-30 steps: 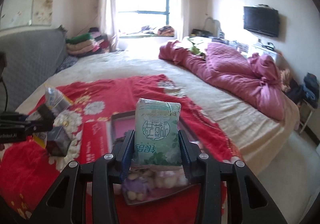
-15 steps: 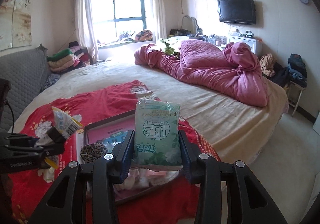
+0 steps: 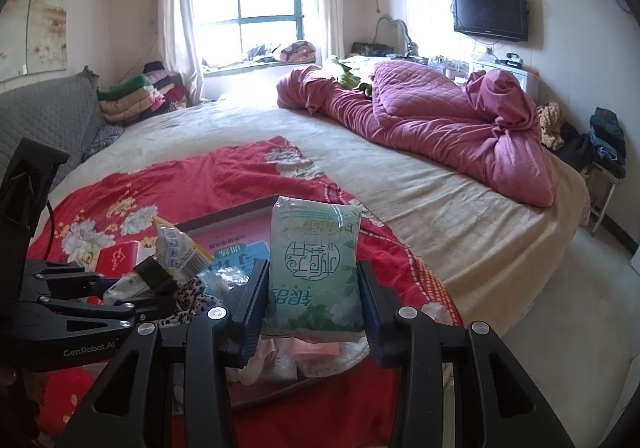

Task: Organize soft objects
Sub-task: 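Lower the snack bag and tissue pack into the tray and open both tools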

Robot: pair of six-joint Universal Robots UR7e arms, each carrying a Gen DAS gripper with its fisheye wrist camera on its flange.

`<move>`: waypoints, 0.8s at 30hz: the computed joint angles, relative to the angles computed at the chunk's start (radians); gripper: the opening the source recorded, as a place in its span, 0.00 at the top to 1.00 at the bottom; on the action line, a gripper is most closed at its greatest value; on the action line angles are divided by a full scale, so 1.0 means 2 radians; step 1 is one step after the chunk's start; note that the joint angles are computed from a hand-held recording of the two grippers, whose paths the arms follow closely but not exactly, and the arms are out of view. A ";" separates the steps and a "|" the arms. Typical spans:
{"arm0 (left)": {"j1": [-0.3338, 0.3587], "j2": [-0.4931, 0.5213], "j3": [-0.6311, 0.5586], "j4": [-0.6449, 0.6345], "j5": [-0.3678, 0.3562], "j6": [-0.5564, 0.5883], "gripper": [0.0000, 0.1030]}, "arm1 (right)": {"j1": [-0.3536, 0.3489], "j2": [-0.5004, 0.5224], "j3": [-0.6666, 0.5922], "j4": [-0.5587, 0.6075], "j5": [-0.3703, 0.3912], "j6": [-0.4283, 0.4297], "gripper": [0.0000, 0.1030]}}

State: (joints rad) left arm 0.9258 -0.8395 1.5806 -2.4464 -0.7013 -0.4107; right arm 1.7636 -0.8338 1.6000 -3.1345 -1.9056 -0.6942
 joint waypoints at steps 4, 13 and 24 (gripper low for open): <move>0.009 0.009 -0.012 0.008 -0.005 -0.003 0.65 | -0.004 0.016 -0.014 0.009 -0.008 -0.004 0.58; 0.020 0.017 -0.019 0.005 -0.015 0.001 0.65 | -0.007 0.046 -0.036 0.022 -0.022 -0.006 0.58; 0.028 0.022 -0.025 0.008 -0.020 0.000 0.65 | -0.014 0.070 -0.059 0.040 -0.027 0.000 0.57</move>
